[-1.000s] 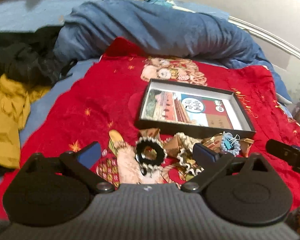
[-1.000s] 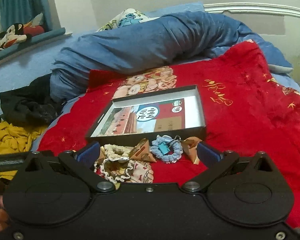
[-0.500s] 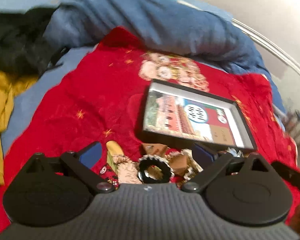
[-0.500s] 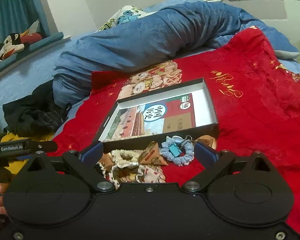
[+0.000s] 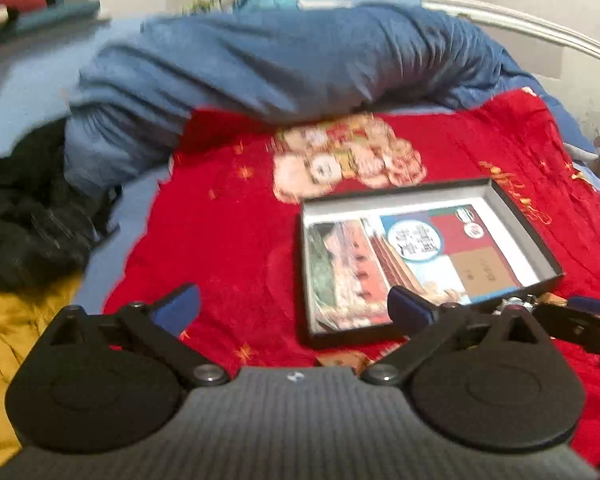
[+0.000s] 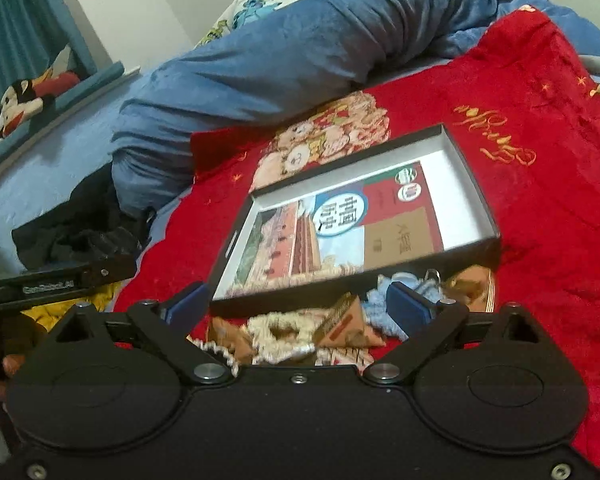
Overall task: Organize objects
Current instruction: 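Move both grippers toward the scrunchies in front of the black box, then grasp the black scrunchie with the left gripper while the right grasps the brown lace cord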
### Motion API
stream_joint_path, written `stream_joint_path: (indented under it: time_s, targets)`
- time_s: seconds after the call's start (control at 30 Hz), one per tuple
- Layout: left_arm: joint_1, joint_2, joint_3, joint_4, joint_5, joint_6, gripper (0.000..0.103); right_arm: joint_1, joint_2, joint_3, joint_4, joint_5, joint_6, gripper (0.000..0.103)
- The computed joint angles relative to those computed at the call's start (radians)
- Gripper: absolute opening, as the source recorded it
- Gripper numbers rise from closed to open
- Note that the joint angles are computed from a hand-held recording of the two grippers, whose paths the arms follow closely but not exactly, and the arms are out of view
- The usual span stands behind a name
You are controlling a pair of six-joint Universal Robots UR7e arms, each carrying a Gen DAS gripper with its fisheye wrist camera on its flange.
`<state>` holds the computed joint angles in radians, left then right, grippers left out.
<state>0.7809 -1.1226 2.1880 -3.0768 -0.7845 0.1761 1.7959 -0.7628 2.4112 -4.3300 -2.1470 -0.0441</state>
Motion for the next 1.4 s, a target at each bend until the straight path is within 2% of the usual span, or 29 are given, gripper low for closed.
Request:
stream_joint_path:
  time_s: [0.07, 0.17, 0.23, 0.33, 0.37, 0.47, 0.53, 0.6, 0.7, 0.9, 1.0, 1.07, 1.17, 1.3, 1.4]
  targets:
    - [0.007, -0.016, 0.015, 0.045, -0.029, -0.070, 0.102, 0.007, 0.021, -0.024, -0.028, -0.033, -0.004, 0.096]
    - [0.009, -0.012, 0.060, 0.042, -0.025, -0.094, 0.100, -0.002, 0.023, -0.017, -0.033, -0.024, 0.027, 0.092]
    - [0.009, -0.001, 0.076, 0.100, -0.005, -0.112, 0.097, -0.014, 0.033, 0.001, -0.043, -0.010, 0.057, 0.092]
    - [-0.002, -0.003, 0.105, 0.196, 0.047, -0.235, 0.097, -0.040, 0.026, 0.025, 0.009, 0.023, 0.097, 0.087]
    - [-0.006, 0.001, 0.117, 0.203, 0.056, -0.238, 0.097, -0.051, 0.019, 0.031, 0.035, 0.045, 0.112, 0.086]
    - [-0.025, 0.045, 0.160, 0.084, 0.099, -0.179, 0.097, -0.072, 0.014, 0.038, 0.083, 0.083, 0.125, 0.080]
    - [-0.018, 0.062, 0.165, 0.030, 0.070, -0.147, 0.097, -0.074, 0.021, 0.033, 0.103, 0.075, 0.124, 0.076]
    - [-0.011, 0.084, 0.161, 0.007, 0.072, -0.158, 0.097, -0.081, 0.023, 0.032, 0.128, 0.073, 0.140, 0.073]
    - [-0.003, 0.106, 0.145, 0.011, 0.085, -0.183, 0.087, -0.102, 0.021, 0.035, 0.152, 0.101, 0.157, 0.066]
    - [0.018, 0.117, 0.110, 0.086, 0.015, -0.215, 0.080, -0.122, 0.013, 0.009, 0.243, 0.085, 0.171, 0.060]
    - [0.012, 0.147, 0.103, 0.090, 0.044, -0.219, 0.072, -0.124, 0.015, 0.004, 0.250, 0.088, 0.170, 0.060]
    - [0.012, 0.165, 0.094, 0.084, 0.062, -0.233, 0.050, -0.123, 0.019, -0.004, 0.261, 0.087, 0.163, 0.058]
    - [0.014, 0.183, 0.072, 0.125, 0.099, -0.276, 0.038, -0.112, 0.031, -0.025, 0.297, 0.056, 0.148, 0.052]
    - [0.027, 0.169, 0.052, 0.176, 0.079, -0.316, 0.038, -0.104, 0.041, -0.036, 0.302, 0.047, 0.127, 0.047]
    - [0.029, 0.165, 0.044, 0.207, 0.075, -0.335, 0.040, -0.111, 0.037, -0.026, 0.291, 0.070, 0.139, 0.044]
